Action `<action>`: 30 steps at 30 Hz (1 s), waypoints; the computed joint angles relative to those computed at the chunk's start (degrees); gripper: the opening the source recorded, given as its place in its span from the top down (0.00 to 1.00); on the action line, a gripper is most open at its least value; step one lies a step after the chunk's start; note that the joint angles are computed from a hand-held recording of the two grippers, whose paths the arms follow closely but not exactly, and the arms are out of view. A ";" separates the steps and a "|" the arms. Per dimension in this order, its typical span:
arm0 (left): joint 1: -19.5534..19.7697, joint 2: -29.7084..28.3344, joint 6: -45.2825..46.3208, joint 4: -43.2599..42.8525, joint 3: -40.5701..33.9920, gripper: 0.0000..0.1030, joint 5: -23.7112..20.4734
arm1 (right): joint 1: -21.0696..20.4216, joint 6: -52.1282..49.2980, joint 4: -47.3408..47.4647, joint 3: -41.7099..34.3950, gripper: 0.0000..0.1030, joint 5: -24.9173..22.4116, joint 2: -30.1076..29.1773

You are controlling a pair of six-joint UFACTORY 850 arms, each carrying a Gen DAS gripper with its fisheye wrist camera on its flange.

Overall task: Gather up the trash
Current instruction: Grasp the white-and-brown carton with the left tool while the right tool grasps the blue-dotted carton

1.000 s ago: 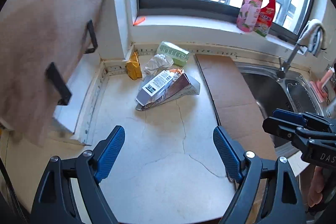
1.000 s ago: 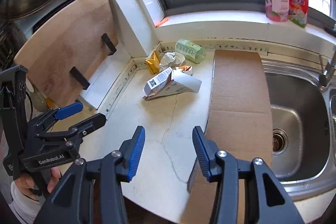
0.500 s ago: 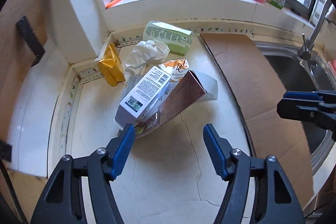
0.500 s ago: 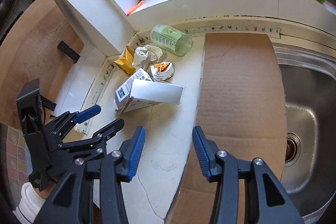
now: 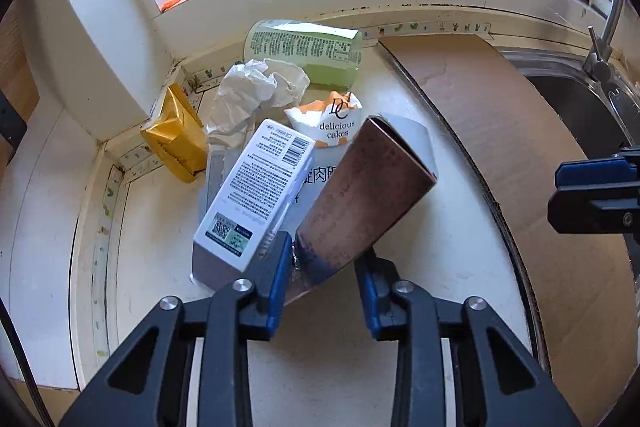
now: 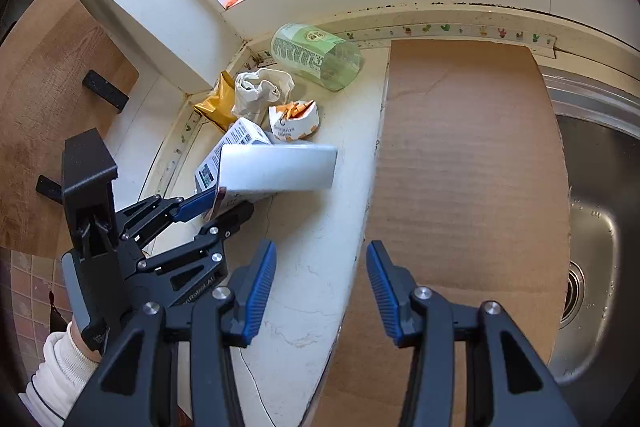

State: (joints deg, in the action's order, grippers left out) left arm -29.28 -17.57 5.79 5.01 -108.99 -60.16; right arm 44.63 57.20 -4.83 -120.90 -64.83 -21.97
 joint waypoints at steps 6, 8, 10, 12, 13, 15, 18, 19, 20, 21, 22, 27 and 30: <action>0.86 1.47 1.27 -4.03 0.60 0.81 -0.66 | -0.06 -0.61 0.75 0.36 0.54 0.43 -0.01; 1.09 2.07 0.76 -5.15 0.74 0.81 -2.30 | 0.09 -0.62 0.78 -0.23 0.54 0.29 -0.34; 1.58 3.40 0.68 -7.07 1.59 0.82 -3.61 | 0.19 -0.71 0.89 -0.83 0.54 0.36 -0.73; 2.30 4.92 0.15 -9.26 2.47 0.82 -5.15 | 0.38 -0.87 0.88 -1.82 0.54 0.17 -1.32; 2.72 5.73 -0.06 -10.48 3.05 0.82 -5.53 | 0.50 -0.81 0.83 -2.20 0.54 0.15 -1.50; 3.88 7.39 -0.43 -13.39 4.11 0.82 -6.33 | 0.74 -0.50 0.69 -2.70 0.54 0.27 -1.73; 6.02 9.08 -1.44 -17.89 4.98 0.83 -7.88 | 1.16 -0.08 0.56 -3.88 0.54 0.47 -2.25; 6.89 9.71 -2.05 -19.36 5.41 0.83 -8.17 | 1.36 0.06 0.36 -4.36 0.54 0.35 -2.48; 7.86 10.27 -2.53 -21.08 5.78 0.83 -8.54 | 1.53 0.12 0.28 -4.74 0.54 0.34 -2.68; 8.71 10.82 -2.89 -22.47 6.18 0.83 -8.75 | 1.75 0.15 0.27 -5.30 0.54 0.29 -2.99; 9.56 11.37 -3.35 -23.90 6.57 0.83 -8.95 | 1.95 0.20 0.21 -5.73 0.54 0.19 -3.24; 11.35 14.31 -4.14 -25.74 7.76 0.85 -8.97 | 2.90 0.31 0.38 -8.12 0.54 -0.46 -4.92; 11.60 16.06 -3.73 -25.50 8.50 0.85 -8.95 | 3.46 0.66 0.38 -8.83 0.54 -0.71 -5.38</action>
State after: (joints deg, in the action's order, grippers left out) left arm -17.69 -1.51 2.06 -20.49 -100.49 -69.11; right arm 48.09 57.86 -4.45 -129.73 -65.54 -27.35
